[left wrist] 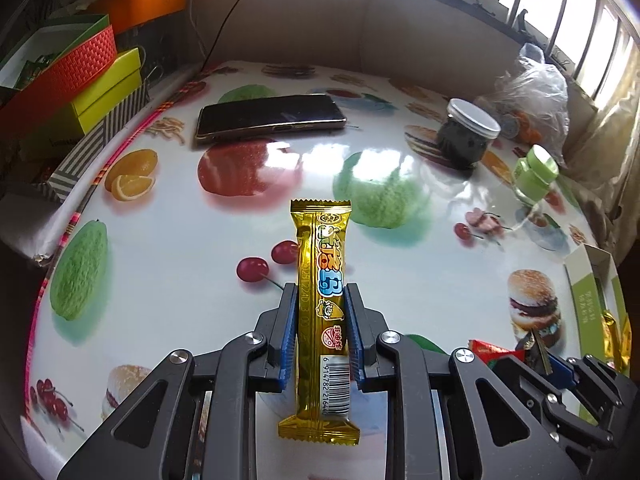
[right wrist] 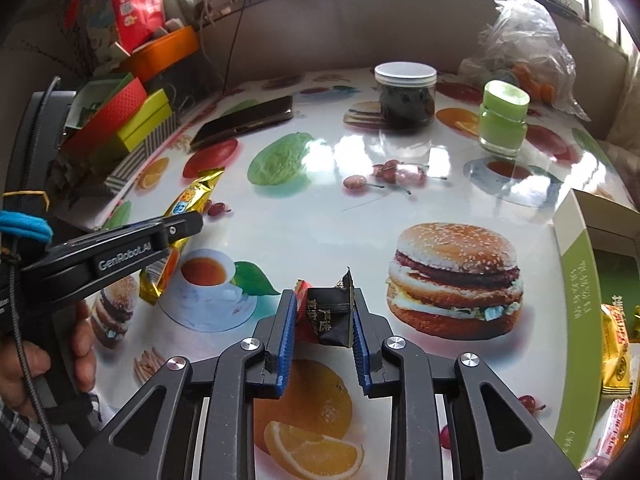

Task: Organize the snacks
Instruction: 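Carry the gold bar and red-and-black candy over the green box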

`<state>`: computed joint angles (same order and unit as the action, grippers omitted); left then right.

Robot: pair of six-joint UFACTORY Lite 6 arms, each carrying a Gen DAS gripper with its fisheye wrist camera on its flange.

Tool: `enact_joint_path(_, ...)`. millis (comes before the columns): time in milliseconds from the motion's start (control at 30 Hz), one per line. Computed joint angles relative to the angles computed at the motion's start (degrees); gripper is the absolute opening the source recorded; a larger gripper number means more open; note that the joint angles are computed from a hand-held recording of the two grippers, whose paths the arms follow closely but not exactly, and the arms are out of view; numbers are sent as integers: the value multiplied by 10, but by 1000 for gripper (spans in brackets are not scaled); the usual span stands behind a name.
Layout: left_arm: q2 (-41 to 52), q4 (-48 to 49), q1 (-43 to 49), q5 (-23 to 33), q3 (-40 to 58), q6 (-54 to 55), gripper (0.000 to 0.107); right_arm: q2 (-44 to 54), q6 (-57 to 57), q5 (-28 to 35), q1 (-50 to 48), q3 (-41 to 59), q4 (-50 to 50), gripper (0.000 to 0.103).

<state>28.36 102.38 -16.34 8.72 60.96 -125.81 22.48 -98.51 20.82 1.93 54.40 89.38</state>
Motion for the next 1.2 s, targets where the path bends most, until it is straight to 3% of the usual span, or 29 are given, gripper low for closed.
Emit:
enact_joint_path(433, -85, 29, -51, 21, -72, -47, 23, -73, -56, 11, -30, -71, 50, 19)
enact_joint_path(1200, -132, -130, -174, 62, -65, 84, 24, -196, -20, 83, -180, -147, -18, 19)
